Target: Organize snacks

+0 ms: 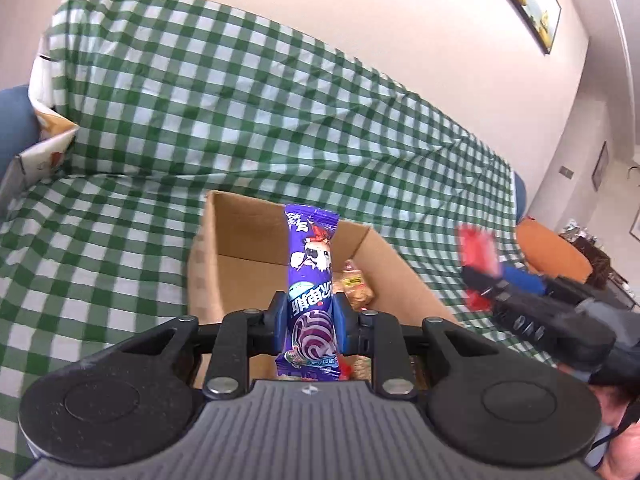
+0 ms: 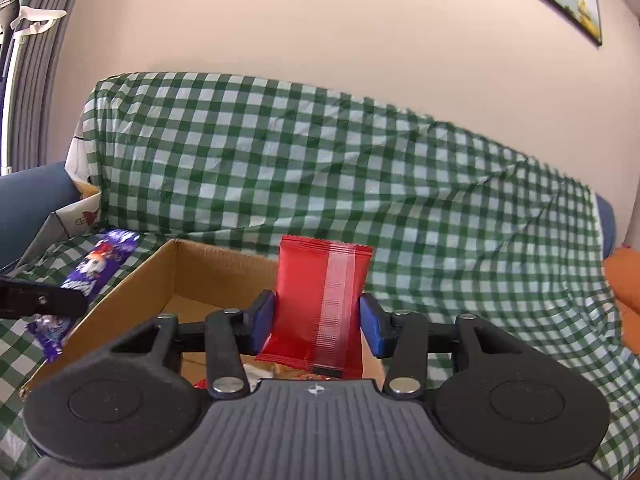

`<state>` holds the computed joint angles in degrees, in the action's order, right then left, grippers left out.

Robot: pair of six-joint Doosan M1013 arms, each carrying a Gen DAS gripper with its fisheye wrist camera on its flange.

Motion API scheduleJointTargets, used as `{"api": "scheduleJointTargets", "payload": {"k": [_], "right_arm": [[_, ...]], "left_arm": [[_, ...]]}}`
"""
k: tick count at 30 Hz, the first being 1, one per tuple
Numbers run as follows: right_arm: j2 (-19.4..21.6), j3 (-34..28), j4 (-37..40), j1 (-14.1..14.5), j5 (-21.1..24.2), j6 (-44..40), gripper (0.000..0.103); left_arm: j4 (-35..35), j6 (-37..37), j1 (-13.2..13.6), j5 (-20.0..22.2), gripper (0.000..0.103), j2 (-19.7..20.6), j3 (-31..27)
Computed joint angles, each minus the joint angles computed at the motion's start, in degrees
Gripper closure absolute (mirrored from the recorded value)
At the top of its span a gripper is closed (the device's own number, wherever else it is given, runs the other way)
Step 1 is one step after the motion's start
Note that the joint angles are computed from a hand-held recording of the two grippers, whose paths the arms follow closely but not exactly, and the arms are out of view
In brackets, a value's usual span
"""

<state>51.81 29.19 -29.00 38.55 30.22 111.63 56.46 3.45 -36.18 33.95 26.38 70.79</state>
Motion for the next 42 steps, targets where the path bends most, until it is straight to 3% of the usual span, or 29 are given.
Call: {"api": "scheduleJointTargets", "payload": {"k": [1,2,9,11,13,17,19,23,25,29,34,38,42], "right_arm": [[0.28,-0.56,0.89,0.05,0.7,-1.13,0.031],[0.34,-0.54,-0.47,0.21,0.78,-0.57,0.02],[-0.28,0.14,-0.89,0.05,1.31,1.2,0.019],[-0.89,0.93,0.23,-0.18,1.23,2.0,0.01],[-1.86,2.25,2.75,-0.53,0.97,2.45,0.002],[-3.87,5.14,9.53,-1.43,1.33,3.12,0.001],[-4.56,6.0,12.12,-1.77,3.43,4.54,0.001],[-6.5,9.1,13.55,-1.95,7.03,7.68,0.001],[-7.74,11.44,13.98,-1.89,7.1,8.19,0.001],[-7.02,10.01,13.73,-1.1,12.99,7.42,0.001],[-5.23,6.95,12.51,-0.17,16.27,3.6,0.001],[-4.14,5.09,13.29,0.06,17.94,2.54,0.001],[-3.36,3.84,13.0,0.33,19.16,0.92,0.001]], "left_arm": [[-1.79,1.12,0.22,-0.7,0.061,0.2,-0.33],[-2.04,0.93,0.23,-0.63,0.056,0.36,-0.52],[-0.4,0.43,-0.04,0.5,0.055,0.34,-0.61],[-1.26,1.68,-0.41,2.3,0.051,0.22,-0.77],[-3.97,5.07,-0.84,5.74,0.036,0.32,-1.74],[-8.33,13.37,-2.08,14.16,0.023,1.11,-5.24],[-10.78,15.83,-2.28,13.68,0.016,0.47,-5.04],[-14.41,16.35,-3.3,17.06,0.002,0.34,-4.99],[-15.15,14.37,-3.68,17.27,0.0,0.17,-3.73],[-15.38,15.43,-4.57,23.75,0.0,2.07,-4.7],[-16.87,16.29,-3.86,22.99,0.0,2.19,-4.61],[-19.7,17.05,-3.17,25.4,0.0,3.07,-6.36],[-19.93,17.19,-3.14,25.18,0.0,3.09,-6.38]]}}
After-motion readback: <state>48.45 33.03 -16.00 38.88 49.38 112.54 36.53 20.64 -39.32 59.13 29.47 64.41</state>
